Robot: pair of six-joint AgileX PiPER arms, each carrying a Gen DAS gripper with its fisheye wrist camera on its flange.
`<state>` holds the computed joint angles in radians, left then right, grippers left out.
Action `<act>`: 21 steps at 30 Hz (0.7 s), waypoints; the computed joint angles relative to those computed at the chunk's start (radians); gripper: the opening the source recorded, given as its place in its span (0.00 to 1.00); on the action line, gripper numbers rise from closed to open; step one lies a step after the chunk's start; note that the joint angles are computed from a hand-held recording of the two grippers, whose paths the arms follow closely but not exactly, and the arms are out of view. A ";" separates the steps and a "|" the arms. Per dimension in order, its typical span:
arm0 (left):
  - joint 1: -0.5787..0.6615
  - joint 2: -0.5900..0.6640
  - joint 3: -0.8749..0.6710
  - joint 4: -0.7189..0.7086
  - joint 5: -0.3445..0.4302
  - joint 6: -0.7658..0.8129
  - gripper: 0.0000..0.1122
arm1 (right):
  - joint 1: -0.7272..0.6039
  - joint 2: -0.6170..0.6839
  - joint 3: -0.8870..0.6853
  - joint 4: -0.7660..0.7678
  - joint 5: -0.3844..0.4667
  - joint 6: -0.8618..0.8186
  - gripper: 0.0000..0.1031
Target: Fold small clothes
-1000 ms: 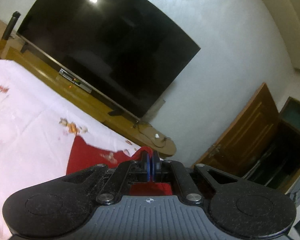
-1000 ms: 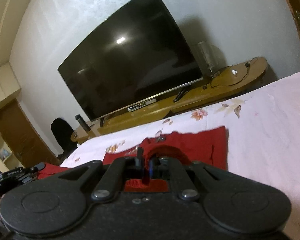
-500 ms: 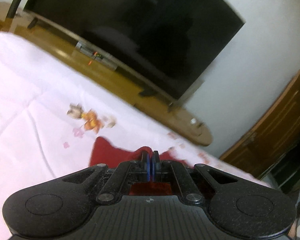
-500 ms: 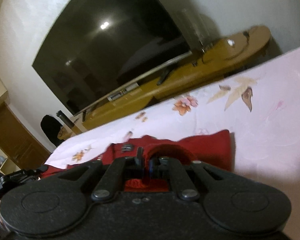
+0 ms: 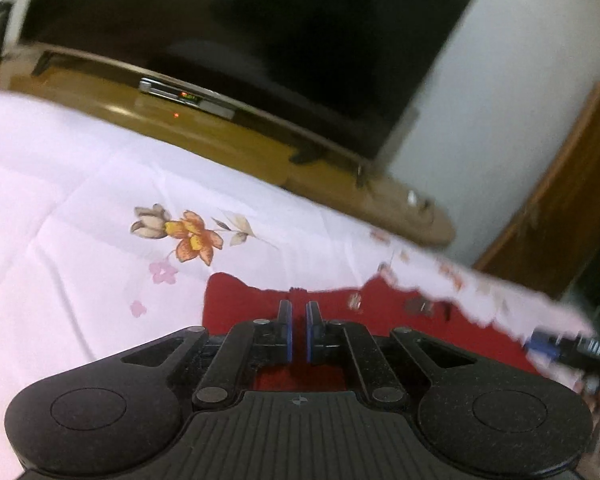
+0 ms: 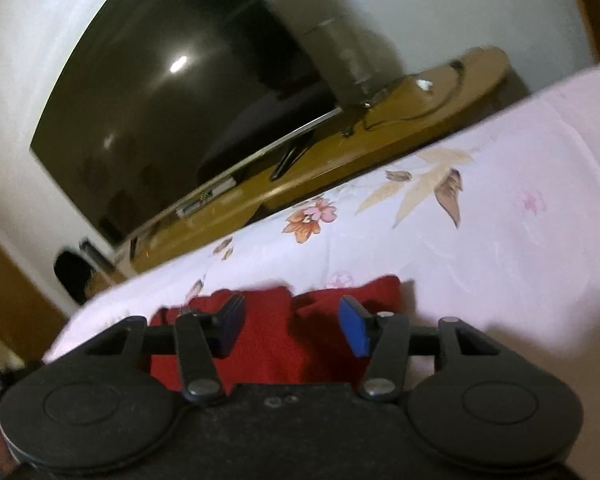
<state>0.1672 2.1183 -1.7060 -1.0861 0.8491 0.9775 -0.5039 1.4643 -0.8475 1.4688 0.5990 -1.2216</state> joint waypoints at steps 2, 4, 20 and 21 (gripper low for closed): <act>-0.013 0.024 -0.080 0.102 0.029 -0.074 0.03 | 0.032 0.011 -0.039 -0.090 -0.023 0.030 0.51; -0.020 0.053 -0.156 0.176 0.077 -0.130 0.03 | 0.070 0.028 -0.088 -0.205 -0.042 0.092 0.50; -0.055 0.076 -0.202 0.291 0.074 -0.161 0.03 | 0.217 0.057 -0.134 -0.546 -0.193 0.228 0.22; -0.058 0.077 -0.210 0.304 0.071 -0.169 0.04 | 0.213 0.057 -0.135 -0.534 -0.194 0.223 0.27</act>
<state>0.1095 2.1954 -1.9164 -0.7821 0.9206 0.8085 -0.2906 1.5210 -0.9821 0.9347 0.4052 -0.9984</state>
